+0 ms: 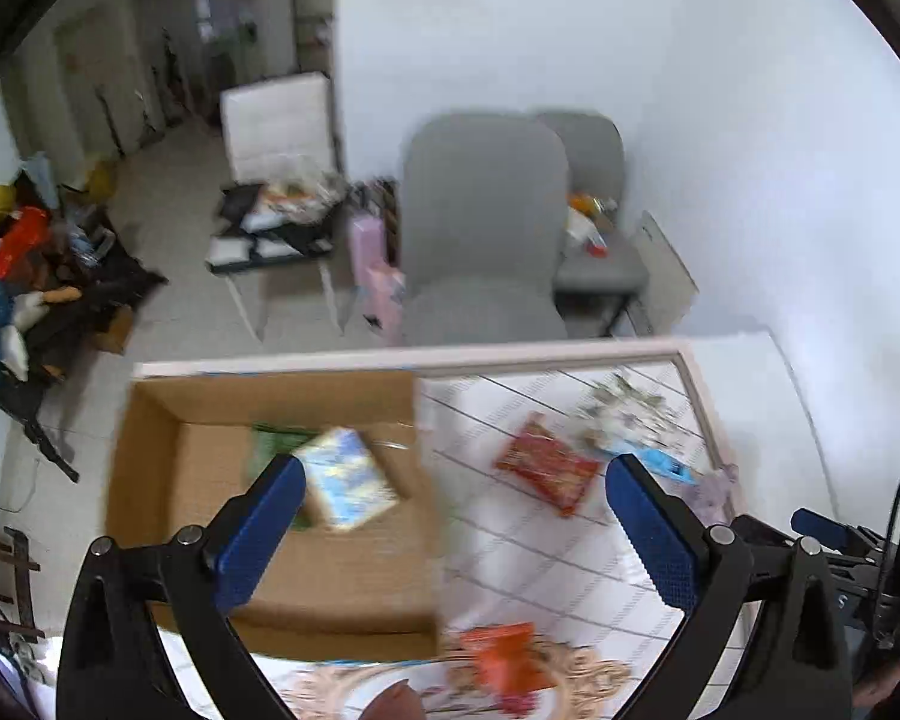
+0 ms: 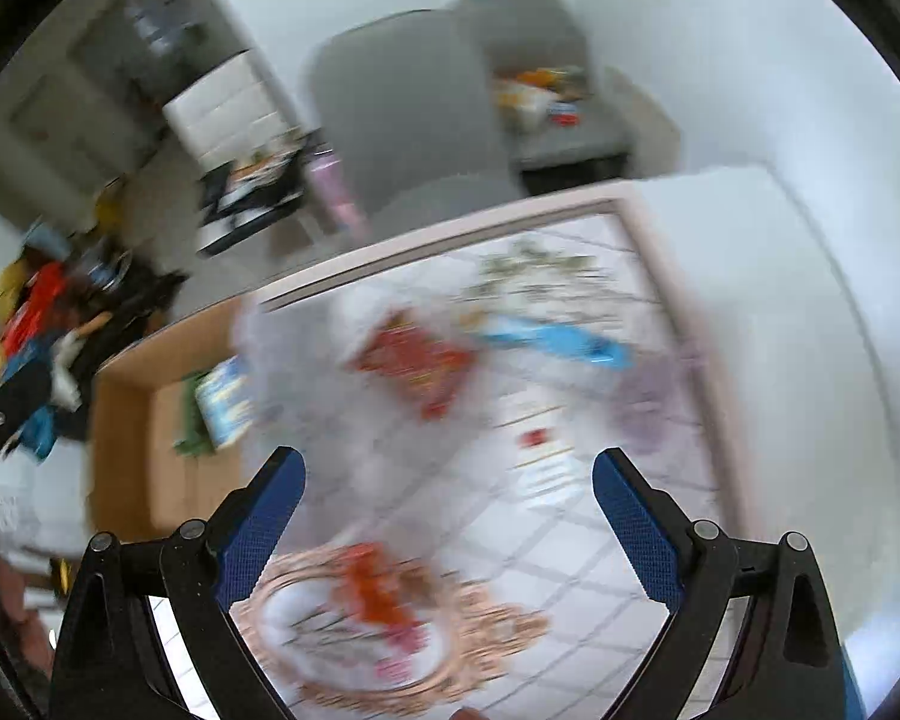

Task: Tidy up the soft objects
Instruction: 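Grasp the red-green snack packet with the left tool while the right tool grasps the lavender sock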

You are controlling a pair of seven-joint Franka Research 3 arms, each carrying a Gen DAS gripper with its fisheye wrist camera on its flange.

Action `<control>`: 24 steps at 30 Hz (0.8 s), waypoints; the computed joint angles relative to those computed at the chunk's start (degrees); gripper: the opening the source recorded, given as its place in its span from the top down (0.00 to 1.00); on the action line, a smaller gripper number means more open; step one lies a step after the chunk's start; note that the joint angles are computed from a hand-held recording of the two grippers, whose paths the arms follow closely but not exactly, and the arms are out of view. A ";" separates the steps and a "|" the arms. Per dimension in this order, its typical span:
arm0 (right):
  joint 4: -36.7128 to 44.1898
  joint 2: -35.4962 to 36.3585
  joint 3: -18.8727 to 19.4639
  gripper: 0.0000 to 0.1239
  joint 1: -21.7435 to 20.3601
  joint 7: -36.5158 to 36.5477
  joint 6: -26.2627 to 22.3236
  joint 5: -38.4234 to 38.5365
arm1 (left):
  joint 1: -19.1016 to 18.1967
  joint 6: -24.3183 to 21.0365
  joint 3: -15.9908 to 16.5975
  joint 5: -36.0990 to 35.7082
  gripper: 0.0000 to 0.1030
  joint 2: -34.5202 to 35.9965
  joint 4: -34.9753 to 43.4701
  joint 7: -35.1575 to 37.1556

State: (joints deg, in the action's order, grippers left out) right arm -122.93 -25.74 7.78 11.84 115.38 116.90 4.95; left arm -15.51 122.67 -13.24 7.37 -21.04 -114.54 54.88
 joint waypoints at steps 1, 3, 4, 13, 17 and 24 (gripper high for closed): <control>-0.49 0.83 -1.16 0.20 -1.21 -0.61 -0.41 -1.00 | -0.05 -1.57 -0.54 -0.43 0.00 3.71 2.88 -0.61; -0.47 3.24 -2.41 0.20 -3.35 -0.96 -1.88 -3.19 | -0.50 -4.49 -1.00 -2.07 0.00 11.76 8.96 -0.83; -0.42 4.46 -3.20 0.20 -4.11 -1.31 -2.15 -3.49 | -0.69 -5.98 -1.20 -2.41 0.00 14.58 11.33 -0.99; 1.50 17.16 -8.24 0.20 -7.80 -4.23 -3.61 -0.31 | -2.15 -23.20 -1.99 -9.23 0.00 46.41 37.58 -2.28; 1.80 19.95 -8.44 0.20 -7.74 -4.04 -2.99 0.64 | -1.31 -26.23 -1.29 -11.81 0.00 52.41 41.55 -6.39; 3.59 24.10 -8.63 0.20 -7.04 -4.79 -3.34 0.58 | -1.69 -32.91 -1.07 -11.32 0.00 59.60 48.25 -10.18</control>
